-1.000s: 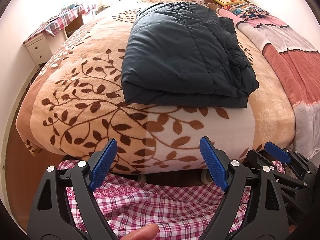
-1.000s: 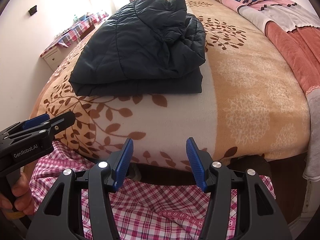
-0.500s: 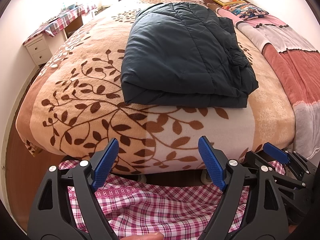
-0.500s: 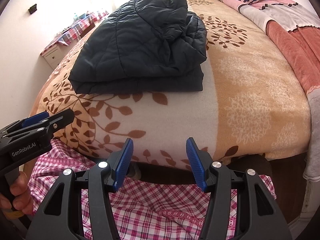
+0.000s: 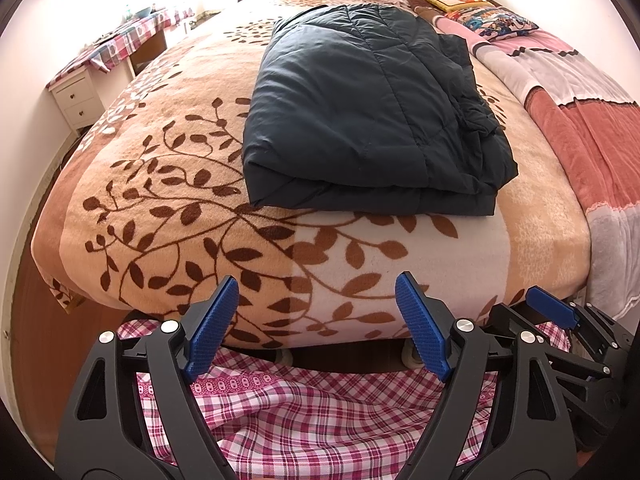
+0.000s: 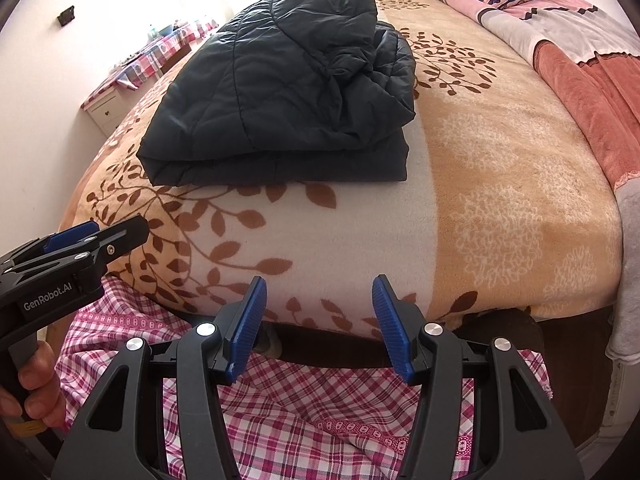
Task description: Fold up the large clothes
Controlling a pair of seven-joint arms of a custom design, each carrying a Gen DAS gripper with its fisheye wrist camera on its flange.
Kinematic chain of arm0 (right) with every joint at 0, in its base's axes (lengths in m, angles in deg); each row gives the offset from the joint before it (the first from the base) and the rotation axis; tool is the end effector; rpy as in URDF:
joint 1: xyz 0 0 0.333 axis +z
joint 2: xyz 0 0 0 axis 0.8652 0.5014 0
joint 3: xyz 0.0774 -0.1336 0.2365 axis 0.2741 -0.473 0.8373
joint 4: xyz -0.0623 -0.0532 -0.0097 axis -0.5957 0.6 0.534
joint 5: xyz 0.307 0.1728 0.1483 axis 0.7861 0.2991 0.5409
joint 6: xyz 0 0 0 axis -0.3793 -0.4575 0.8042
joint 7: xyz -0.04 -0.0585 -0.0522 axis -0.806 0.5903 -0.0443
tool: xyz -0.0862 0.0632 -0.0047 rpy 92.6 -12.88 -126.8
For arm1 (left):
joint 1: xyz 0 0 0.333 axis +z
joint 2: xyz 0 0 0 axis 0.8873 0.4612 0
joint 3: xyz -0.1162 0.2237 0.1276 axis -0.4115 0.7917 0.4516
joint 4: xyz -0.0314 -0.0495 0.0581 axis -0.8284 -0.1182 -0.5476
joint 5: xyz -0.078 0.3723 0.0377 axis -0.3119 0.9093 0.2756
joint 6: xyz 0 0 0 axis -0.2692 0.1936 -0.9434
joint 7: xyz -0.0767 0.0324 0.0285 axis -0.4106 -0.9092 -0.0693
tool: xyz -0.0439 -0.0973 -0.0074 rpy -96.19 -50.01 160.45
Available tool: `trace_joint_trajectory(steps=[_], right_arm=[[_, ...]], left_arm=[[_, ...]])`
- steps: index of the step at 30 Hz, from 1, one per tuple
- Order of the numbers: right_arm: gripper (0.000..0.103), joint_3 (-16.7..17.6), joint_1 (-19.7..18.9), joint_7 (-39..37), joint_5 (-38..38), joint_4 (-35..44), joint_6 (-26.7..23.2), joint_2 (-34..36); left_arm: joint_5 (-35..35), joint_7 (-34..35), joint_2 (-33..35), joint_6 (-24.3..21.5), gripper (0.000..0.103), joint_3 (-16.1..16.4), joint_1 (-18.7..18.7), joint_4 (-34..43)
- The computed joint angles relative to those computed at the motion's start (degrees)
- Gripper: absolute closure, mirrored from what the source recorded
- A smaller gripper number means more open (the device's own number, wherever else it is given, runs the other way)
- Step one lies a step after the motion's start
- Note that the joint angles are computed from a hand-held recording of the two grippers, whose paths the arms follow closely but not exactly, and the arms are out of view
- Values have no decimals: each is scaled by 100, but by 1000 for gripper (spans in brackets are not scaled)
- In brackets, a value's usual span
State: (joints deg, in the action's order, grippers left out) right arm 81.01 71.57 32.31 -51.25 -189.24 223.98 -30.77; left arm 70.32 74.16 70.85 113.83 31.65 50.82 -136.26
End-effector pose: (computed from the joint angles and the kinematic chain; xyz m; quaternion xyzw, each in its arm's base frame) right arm 0.5345 0.1286 0.3634 -0.7342 0.6264 -0.1094 0.2378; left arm 0.5481 -0.1953 0.3652 -0.7250 0.6360 -0.2000 0.1728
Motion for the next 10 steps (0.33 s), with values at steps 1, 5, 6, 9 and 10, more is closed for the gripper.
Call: trace_joint_trajectory(steps=[1,5,6,9,10], right_arm=[[48,1,1,4,-4,-14,3,-10],[48,3,-3,-27,16,-6,0,1],[48,4,-3,-27,16,-11,1,-4],[48,4,-3,-16,8,-8,1,-2],[48,3,-3,-11,4,3,-7,3]], left_arm=[[-8,14,6,-13,23,-3,0,6],[-92,93,11,-53,23,-16,10,17],[-88,86,15,-43,23,-12,7,7],[-83,83,19,-35,23,-5,0,7],[-90,92,22,-37,23,-6,0,11]])
